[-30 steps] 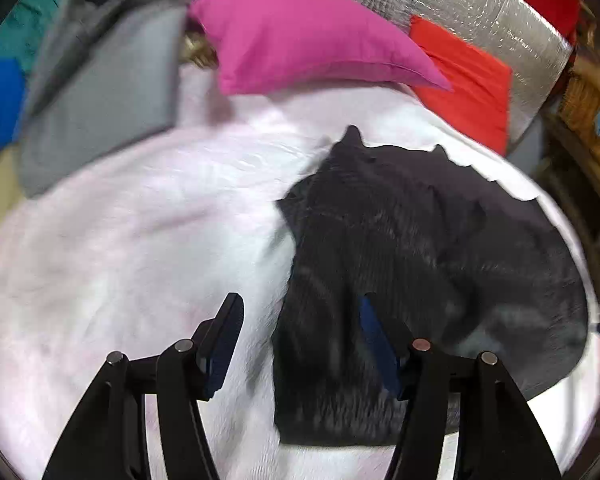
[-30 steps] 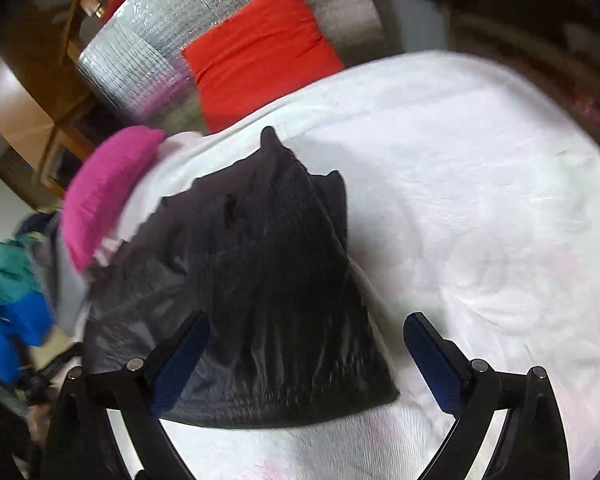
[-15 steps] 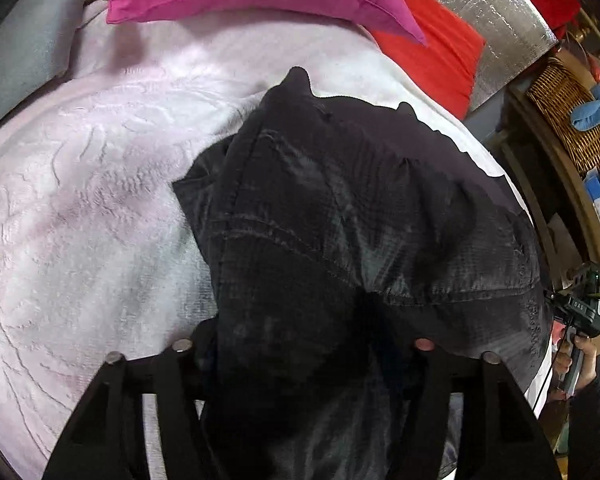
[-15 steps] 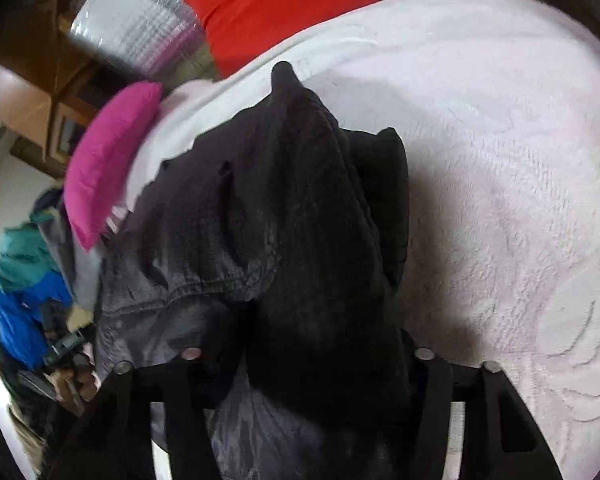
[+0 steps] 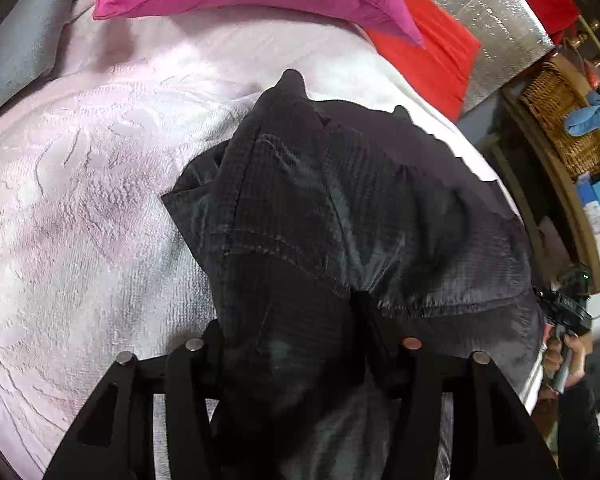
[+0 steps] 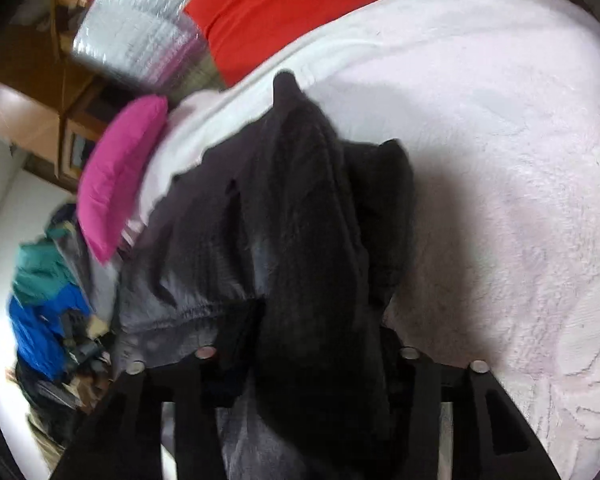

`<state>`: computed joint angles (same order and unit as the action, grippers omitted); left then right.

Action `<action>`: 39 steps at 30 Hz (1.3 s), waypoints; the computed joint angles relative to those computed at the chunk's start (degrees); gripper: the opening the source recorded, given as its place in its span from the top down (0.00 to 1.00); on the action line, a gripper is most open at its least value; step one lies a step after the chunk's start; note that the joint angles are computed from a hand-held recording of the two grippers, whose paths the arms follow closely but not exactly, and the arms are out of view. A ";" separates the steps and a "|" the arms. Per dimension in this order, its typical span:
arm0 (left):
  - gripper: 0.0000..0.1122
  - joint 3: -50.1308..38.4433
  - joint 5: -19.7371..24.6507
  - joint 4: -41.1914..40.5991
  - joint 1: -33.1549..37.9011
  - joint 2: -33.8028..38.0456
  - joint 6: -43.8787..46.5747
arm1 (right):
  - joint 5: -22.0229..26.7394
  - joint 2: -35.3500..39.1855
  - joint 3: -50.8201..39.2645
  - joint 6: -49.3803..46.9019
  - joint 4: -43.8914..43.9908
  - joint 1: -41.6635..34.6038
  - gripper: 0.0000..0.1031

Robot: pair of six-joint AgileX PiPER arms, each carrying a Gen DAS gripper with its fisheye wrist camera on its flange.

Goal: Fold large clothes

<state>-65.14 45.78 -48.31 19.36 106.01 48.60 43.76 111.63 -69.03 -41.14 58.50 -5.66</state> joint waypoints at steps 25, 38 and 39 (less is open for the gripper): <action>0.83 29.52 2.22 -1.41 5.90 -42.62 7.78 | 5.51 -40.86 29.20 -6.03 -3.08 -6.26 0.77; 0.48 36.32 -9.32 14.00 4.76 -45.29 -5.71 | -10.40 -54.41 37.92 20.92 -28.17 1.37 0.23; 0.48 37.48 -12.81 18.50 0.92 -47.92 -11.44 | -11.64 -54.98 36.59 26.65 -33.69 4.35 0.23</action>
